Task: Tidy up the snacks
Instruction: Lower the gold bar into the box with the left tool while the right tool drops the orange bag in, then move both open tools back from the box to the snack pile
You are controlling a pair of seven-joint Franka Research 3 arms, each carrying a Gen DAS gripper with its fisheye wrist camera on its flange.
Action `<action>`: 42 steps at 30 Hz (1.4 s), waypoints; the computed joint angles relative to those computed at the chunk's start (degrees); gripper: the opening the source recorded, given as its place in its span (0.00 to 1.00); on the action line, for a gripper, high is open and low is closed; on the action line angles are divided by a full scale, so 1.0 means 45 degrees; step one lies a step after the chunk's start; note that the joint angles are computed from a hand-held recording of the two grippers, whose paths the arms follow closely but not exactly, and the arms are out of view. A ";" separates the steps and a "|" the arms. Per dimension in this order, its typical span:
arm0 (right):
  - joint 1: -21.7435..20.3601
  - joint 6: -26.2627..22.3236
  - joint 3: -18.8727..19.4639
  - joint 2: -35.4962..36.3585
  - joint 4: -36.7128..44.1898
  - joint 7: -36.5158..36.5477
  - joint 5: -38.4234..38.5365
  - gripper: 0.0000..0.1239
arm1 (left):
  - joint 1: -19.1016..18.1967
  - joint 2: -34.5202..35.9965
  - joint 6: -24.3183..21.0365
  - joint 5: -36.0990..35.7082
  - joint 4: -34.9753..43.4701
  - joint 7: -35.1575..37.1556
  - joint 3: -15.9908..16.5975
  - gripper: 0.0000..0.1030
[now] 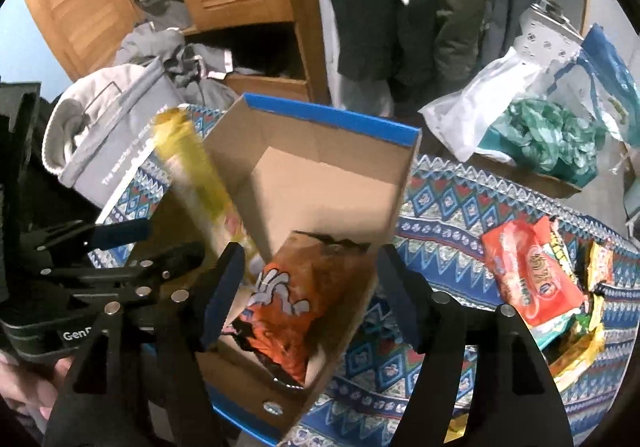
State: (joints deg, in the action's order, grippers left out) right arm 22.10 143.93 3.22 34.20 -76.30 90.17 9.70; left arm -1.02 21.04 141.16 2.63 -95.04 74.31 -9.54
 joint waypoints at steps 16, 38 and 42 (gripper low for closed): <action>-0.0460 0.0971 -0.0497 -0.1698 -0.2471 0.0578 -0.0469 0.59 | -0.0564 0.0301 -0.0235 -0.0171 0.0757 0.0653 -0.0497 0.72; -0.1822 0.2264 -0.1112 -0.4232 -0.6326 0.1615 -0.1193 0.59 | -0.2215 0.1620 -0.0955 0.0048 0.2649 0.1977 -0.1087 0.75; -0.2093 0.2503 -0.1248 -0.4616 -0.6987 0.1879 -0.1327 0.59 | -0.2552 0.1931 -0.1051 0.0120 0.3001 0.2090 -0.1178 0.75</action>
